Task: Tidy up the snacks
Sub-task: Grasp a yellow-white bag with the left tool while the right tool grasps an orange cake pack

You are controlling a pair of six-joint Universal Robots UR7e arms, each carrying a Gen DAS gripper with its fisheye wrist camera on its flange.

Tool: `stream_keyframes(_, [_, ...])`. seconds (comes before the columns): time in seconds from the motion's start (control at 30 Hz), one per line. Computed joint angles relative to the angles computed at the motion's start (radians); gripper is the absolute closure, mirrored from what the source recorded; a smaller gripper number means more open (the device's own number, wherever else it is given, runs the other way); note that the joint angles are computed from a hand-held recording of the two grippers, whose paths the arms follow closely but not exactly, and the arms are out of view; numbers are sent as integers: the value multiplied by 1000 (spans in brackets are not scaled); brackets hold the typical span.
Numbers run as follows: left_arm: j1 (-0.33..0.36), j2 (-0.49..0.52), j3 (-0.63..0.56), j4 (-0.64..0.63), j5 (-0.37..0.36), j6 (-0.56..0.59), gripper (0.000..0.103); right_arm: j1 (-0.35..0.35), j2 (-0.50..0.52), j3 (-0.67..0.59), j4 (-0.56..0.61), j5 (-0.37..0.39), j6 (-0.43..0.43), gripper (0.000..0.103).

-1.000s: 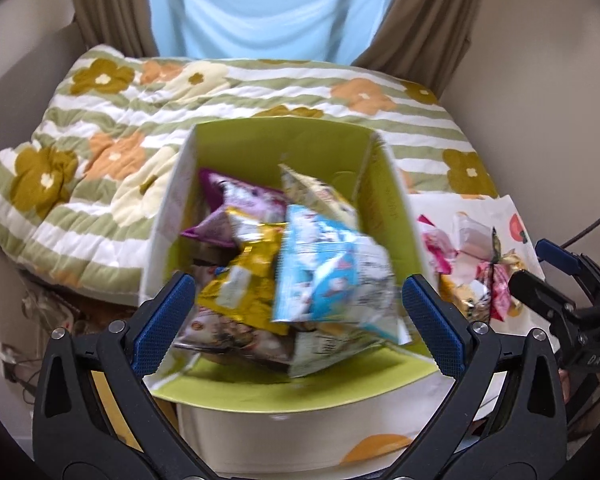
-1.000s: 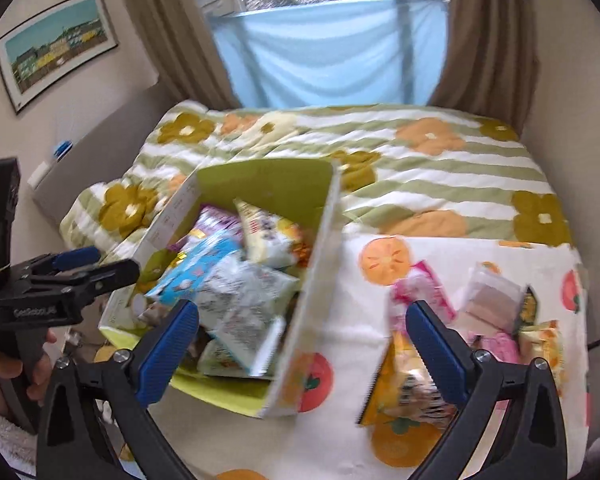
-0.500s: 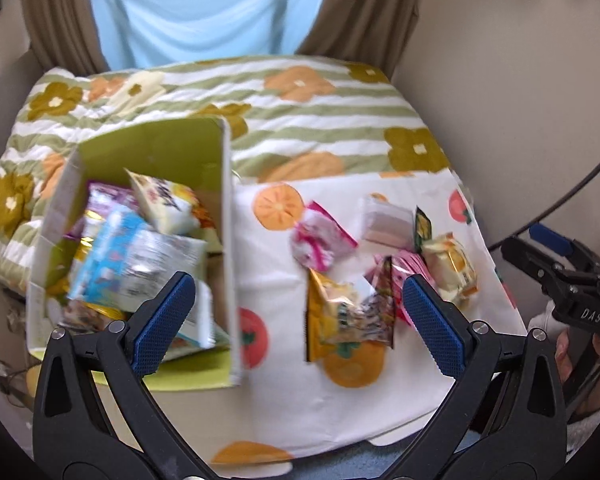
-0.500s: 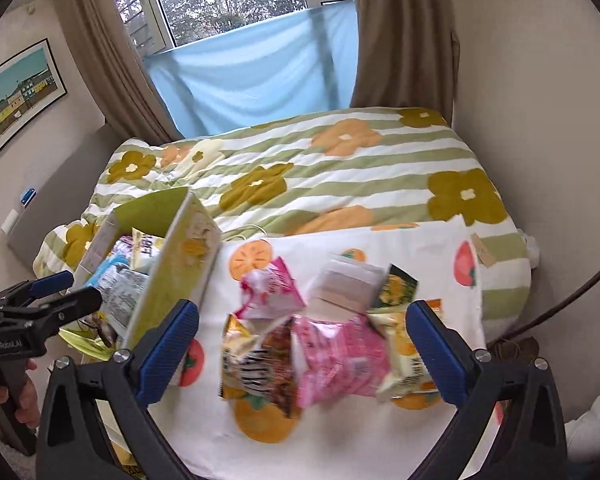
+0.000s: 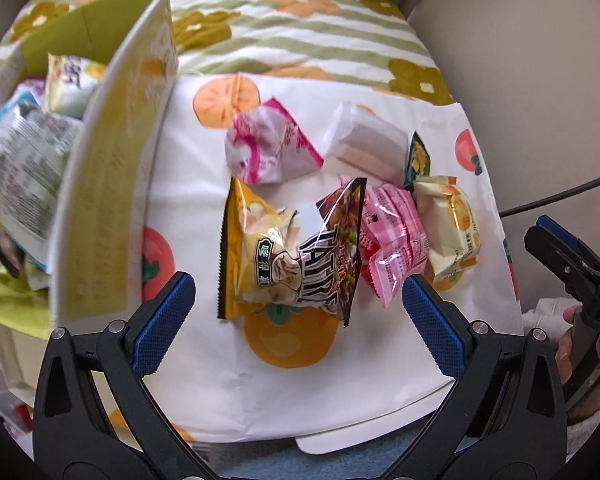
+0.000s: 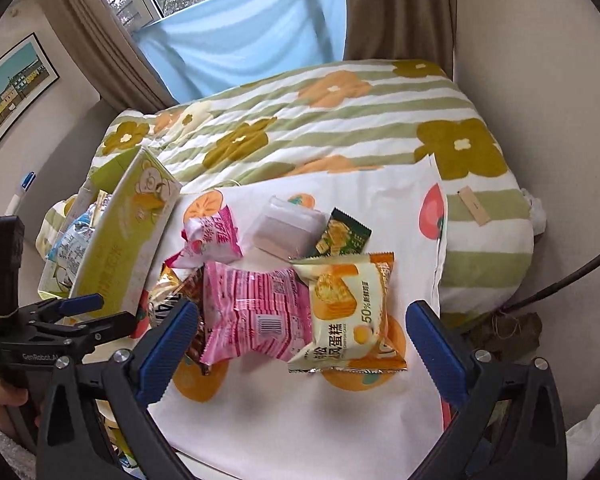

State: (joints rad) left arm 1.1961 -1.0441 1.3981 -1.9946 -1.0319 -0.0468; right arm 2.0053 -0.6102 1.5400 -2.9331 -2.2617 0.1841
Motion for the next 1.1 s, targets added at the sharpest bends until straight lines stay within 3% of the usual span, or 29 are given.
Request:
stream_keyframes(0.27, [49, 75, -51, 18, -12, 17, 1, -38, 33, -8, -10, -15, -17, 0])
stream_keyframes(0.53, [75, 117, -87, 29, -30, 52, 1, -68, 77, -65, 94, -62, -9, 0])
stream_keyframes(0.7, [102, 142, -125, 52, -82, 64, 1, -80, 98, -105, 173, -62, 22, 25])
stream_keyframes(0.9, [112, 148, -131, 74, -111, 97, 7, -87, 109, -128, 228, -70, 54, 26])
stream_keyframes(1.1, [113, 147, -133, 83, -146, 108, 21, -101, 97, -121, 252, -49, 101, 26])
